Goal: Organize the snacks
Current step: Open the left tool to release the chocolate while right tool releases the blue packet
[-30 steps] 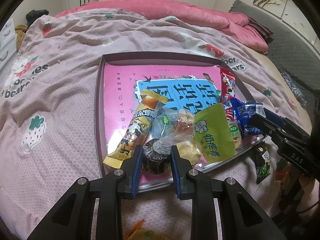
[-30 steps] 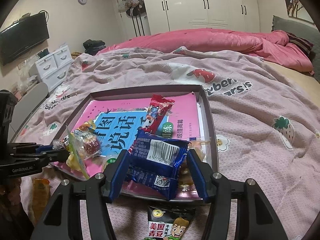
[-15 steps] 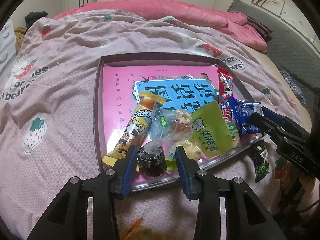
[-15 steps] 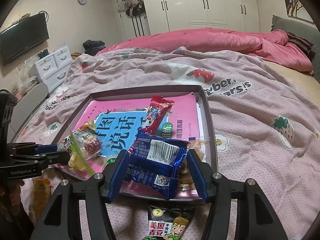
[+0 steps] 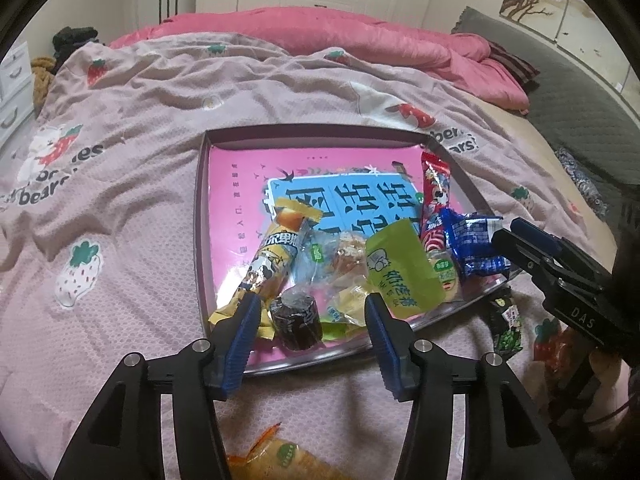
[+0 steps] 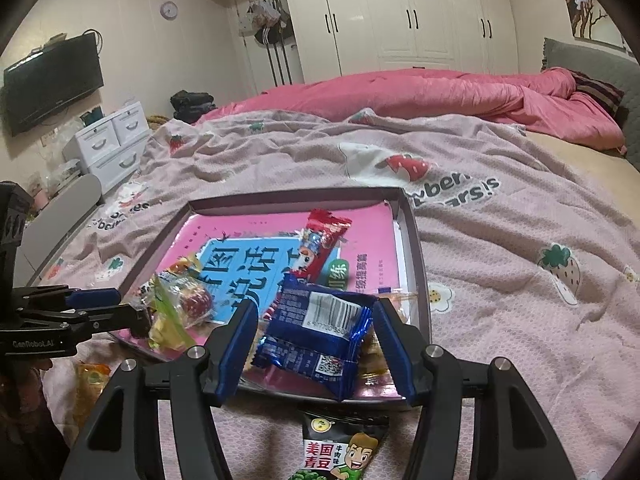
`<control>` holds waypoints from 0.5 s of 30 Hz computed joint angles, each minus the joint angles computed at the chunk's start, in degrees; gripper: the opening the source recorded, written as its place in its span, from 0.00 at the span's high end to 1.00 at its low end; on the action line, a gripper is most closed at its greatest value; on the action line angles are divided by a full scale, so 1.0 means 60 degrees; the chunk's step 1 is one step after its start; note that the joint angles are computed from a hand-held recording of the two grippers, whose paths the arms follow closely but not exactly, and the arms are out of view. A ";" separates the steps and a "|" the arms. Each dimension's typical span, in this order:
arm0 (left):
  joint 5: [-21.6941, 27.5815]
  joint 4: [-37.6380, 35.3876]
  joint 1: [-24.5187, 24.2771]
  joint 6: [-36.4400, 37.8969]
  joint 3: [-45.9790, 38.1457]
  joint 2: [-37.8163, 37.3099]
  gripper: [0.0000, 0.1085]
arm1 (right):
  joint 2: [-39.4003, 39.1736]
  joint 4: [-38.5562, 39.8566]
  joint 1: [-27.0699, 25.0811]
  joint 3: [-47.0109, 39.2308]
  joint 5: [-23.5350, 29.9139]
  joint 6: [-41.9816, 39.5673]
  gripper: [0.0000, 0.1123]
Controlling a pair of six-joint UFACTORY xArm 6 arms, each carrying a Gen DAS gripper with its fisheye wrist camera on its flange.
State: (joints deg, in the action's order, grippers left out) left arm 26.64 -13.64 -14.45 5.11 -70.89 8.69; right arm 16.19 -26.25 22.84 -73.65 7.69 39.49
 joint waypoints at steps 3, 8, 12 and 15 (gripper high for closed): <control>-0.0056 0.0213 -0.0011 -0.0177 0.0115 -0.0150 0.43 | -0.0112 -0.0358 0.0014 0.0075 -0.0019 0.0243 0.47; 0.0038 0.0187 -0.0031 -0.0231 0.0298 -0.0388 0.40 | -0.0268 -0.0652 0.0074 0.0188 0.0008 0.0416 0.44; 0.0000 0.0494 -0.0045 -0.0467 0.0444 -0.0564 0.39 | -0.0409 -0.1046 0.0075 0.0286 -0.0004 0.0765 0.43; -0.0040 0.0491 -0.0035 -0.0525 0.0598 -0.0748 0.38 | -0.0528 -0.1013 0.0099 0.0409 -0.0018 0.0755 0.43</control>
